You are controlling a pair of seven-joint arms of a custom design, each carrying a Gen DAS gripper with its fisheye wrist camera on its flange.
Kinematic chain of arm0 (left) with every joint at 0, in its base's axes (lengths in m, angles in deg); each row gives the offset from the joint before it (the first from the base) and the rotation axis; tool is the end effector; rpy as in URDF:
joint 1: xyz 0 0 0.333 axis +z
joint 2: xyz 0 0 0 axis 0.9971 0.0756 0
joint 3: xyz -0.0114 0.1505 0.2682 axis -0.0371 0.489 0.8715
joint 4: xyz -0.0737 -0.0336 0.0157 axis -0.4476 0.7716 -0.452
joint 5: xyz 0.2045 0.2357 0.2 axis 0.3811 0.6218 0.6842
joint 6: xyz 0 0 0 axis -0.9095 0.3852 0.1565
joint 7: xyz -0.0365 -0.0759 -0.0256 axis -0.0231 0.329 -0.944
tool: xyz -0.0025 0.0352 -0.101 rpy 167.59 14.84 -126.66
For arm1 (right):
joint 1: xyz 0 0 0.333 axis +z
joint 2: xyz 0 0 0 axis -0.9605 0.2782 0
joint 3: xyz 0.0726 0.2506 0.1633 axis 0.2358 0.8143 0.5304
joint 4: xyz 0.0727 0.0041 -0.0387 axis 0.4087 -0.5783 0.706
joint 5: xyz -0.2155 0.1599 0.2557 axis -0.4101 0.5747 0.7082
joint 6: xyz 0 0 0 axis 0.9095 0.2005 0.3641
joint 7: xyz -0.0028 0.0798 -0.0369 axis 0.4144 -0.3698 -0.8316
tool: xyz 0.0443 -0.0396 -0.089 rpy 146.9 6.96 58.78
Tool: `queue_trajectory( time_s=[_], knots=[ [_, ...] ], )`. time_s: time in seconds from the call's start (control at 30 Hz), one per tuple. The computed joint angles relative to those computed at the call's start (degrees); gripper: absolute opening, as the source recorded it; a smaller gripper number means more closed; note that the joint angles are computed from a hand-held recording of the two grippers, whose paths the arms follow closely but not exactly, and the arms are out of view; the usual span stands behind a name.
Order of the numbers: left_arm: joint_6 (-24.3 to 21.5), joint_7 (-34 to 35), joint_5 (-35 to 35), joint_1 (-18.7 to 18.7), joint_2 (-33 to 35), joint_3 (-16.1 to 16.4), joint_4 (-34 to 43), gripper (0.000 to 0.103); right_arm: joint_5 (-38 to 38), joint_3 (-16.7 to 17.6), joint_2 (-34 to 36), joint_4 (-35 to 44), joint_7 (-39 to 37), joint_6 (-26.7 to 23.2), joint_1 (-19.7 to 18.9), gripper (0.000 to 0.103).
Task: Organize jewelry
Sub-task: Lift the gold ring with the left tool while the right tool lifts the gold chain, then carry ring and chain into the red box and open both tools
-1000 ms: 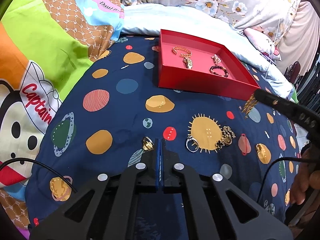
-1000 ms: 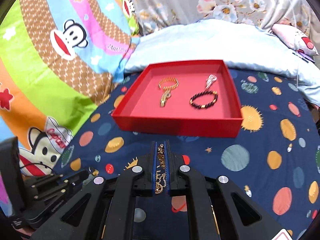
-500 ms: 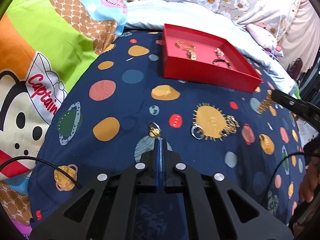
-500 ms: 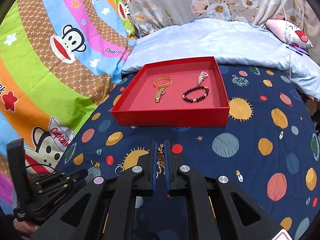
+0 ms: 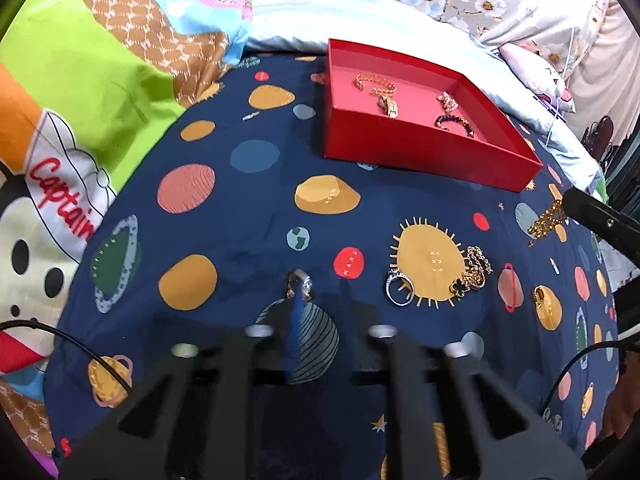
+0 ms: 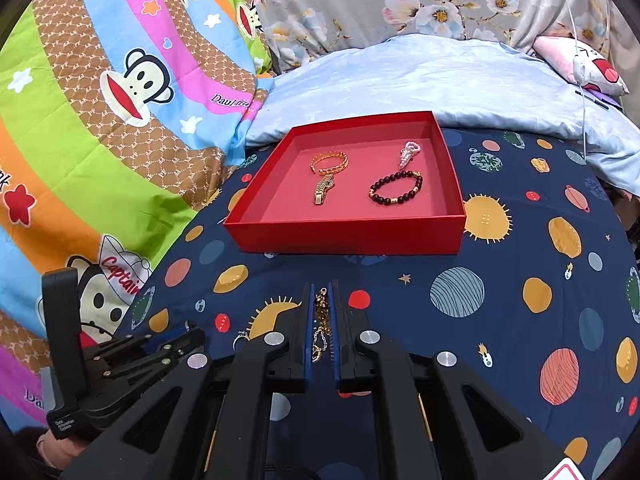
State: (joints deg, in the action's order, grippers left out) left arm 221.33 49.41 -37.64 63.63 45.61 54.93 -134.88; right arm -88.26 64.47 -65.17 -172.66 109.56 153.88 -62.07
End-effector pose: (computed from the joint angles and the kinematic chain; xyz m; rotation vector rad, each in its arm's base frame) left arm 0.5336 -0.3607 0.4398 -1.7334 2.1965 -0.8300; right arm 0.4806 0.2085 0.4923 -1.5473 1.8357 -0.5018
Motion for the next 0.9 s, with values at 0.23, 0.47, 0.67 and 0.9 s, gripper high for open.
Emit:
queue_trajectory(
  time_s=[0.23,0.47,0.67,0.9],
  knots=[
    [2.1,1.7,-1.6,0.9,-1.2,-0.7,-1.5,0.002,-0.4,0.0,0.3,0.5,0.7,0.2,0.0,0.006],
    [3.8,4.2,-3.9,1.5,-3.0,-1.5,-2.4,0.002,-1.8,0.3,-1.0,0.1,2.0,0.7,-0.5,0.006],
    [4.0,6.0,-4.6,1.2,-3.2,-1.7,0.1,0.002,-2.6,0.7,-2.1,0.2,2.3,1.2,-1.8,0.006],
    [3.9,7.1,-3.3,0.0,1.6,-1.0,10.0,0.002,-2.4,-0.2,-1.4,2.9,0.2,2.1,-3.6,0.006]
  ],
)
